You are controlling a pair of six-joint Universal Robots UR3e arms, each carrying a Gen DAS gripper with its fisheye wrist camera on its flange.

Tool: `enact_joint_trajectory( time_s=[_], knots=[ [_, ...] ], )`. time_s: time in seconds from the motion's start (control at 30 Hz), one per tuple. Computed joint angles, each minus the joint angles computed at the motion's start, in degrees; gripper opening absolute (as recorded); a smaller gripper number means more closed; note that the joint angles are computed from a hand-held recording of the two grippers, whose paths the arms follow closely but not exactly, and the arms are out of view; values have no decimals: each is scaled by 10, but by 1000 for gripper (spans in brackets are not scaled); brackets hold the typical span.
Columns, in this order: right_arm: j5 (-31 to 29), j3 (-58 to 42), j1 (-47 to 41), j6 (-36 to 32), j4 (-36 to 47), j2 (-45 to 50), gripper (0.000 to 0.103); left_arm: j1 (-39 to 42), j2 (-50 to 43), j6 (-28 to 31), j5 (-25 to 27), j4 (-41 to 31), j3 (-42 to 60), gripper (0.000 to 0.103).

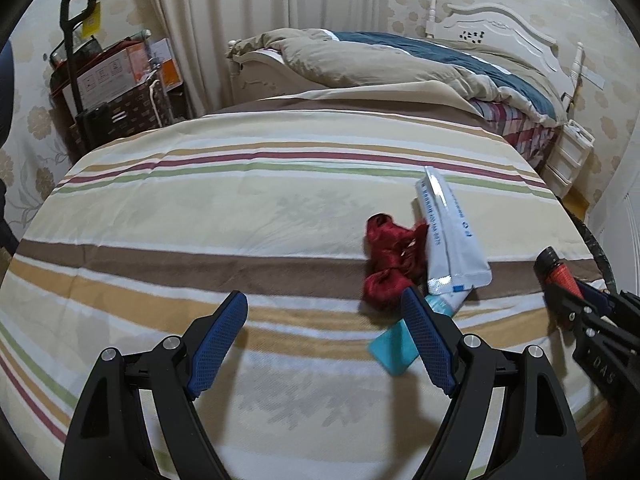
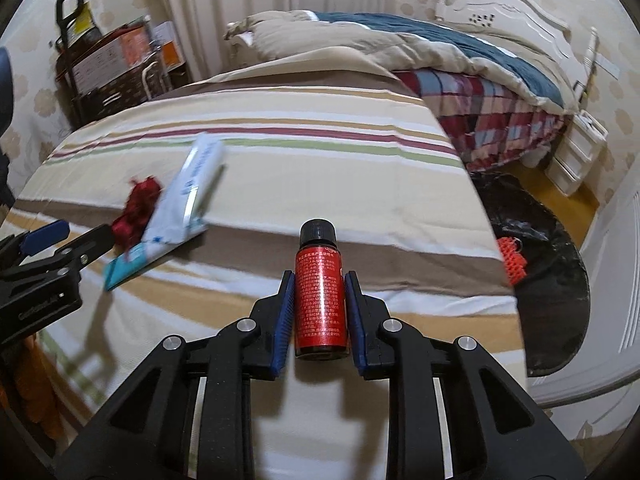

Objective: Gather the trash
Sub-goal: 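Grasp the dark red yarn with the left gripper while the right gripper holds the red bottle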

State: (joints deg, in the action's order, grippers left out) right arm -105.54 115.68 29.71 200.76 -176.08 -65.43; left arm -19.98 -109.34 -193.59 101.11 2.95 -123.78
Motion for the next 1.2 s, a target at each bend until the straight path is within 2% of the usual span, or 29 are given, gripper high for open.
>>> enact_joint_trajectory(
  time_s=[0.27,0.47,0.5,0.67,0.8,1.2],
  knots=[
    [21,14,-35,-10,-19,-5,24,-12,-40,5,5,-36,70,79],
    [32,10,-45,-14,-22,-2,24,0,-52,7,-14,-57,95,78],
    [33,11,-46,-15,-23,-2,24,4,-51,8,-20,-57,94,71],
    [35,12,-46,-14,-25,-2,24,10,-48,19,-42,-46,80,54],
    [35,14,-47,-14,-27,-2,24,8,-48,38,-58,-19,66,34],
    [26,22,-38,-2,-37,-7,23,7,-41,31,-51,-5,57,29]
  ],
)
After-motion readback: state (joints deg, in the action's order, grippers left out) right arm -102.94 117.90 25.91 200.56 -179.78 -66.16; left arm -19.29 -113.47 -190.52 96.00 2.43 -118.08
